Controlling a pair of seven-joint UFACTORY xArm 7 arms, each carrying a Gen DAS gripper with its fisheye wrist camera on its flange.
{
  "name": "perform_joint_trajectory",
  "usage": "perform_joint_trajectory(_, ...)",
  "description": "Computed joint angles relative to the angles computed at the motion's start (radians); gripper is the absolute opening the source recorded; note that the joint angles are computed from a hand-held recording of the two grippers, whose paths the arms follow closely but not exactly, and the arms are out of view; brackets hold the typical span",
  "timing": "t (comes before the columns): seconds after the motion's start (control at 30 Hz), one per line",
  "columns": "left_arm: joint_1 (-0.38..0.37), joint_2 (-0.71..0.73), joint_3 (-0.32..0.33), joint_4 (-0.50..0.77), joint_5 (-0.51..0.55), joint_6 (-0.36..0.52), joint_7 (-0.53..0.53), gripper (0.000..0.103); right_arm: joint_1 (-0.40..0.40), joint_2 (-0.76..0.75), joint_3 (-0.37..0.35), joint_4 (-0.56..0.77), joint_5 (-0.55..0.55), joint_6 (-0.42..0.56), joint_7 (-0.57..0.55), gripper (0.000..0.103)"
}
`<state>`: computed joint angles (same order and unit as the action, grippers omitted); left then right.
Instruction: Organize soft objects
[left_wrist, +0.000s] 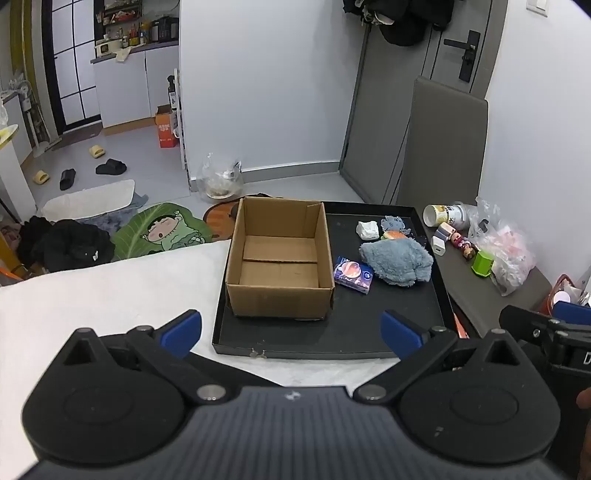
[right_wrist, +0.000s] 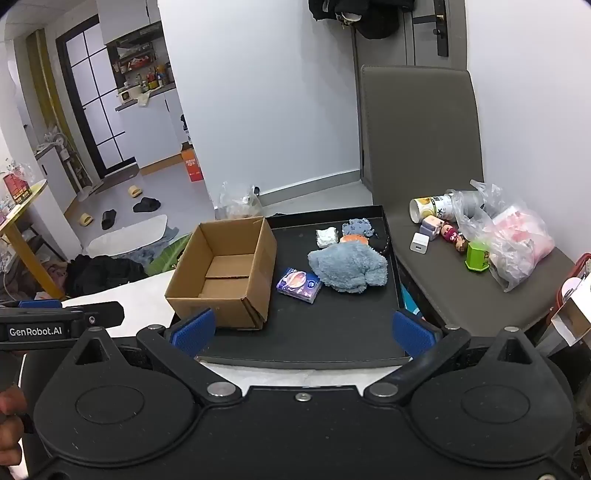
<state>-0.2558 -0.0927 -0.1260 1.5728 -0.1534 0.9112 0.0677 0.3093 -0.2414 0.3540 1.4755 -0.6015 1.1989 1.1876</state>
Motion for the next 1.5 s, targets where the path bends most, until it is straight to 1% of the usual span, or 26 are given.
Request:
perform_joint_trajectory(0.17,0.003,0.006,0.006,0.012,-0.017,0.019,0.005,0.102,0.001,0.003,0.000,0.002,-0.003,0.001,0.001,0.103)
perform_joint_trajectory(0.2,0.001,0.010,-0.001,0.005,0.011,0.002,0.014,0.102,0.001,0.002,0.000,0.001,-0.004,-0.001,0.002,0.103)
perform_joint_trajectory(0.47,0.000,0.007,0.003,0.004,-0.010,0.004,0.041,0.102,0.006,0.009,-0.002,0.009,-0.009,0.024,0.004,0.103)
perform_joint_trajectory(0.5,-0.003,0.009,-0.004,0.009,0.005,0.004,0.026,0.102,0.006,0.009,-0.002,0.008,-0.011,0.025,0.003,0.103)
perform_joint_trajectory(0.67,-0.005,0.008,-0.004,0.005,0.009,0.001,0.022,0.102,0.003,0.003,0.002,0.010,-0.030,0.030,0.014,0.103)
perform_joint_trajectory(1.2,-0.007,0.017,-0.004,0.017,0.004,0.013,0.017,0.102,0.002,0.004,0.000,0.008,-0.021,0.026,0.014,0.103)
perform_joint_trajectory(1.5,-0.007,0.017,-0.004,0.020,0.002,0.016,0.020,0.102,0.007,0.010,0.004,0.017,-0.040,0.041,0.019,0.103)
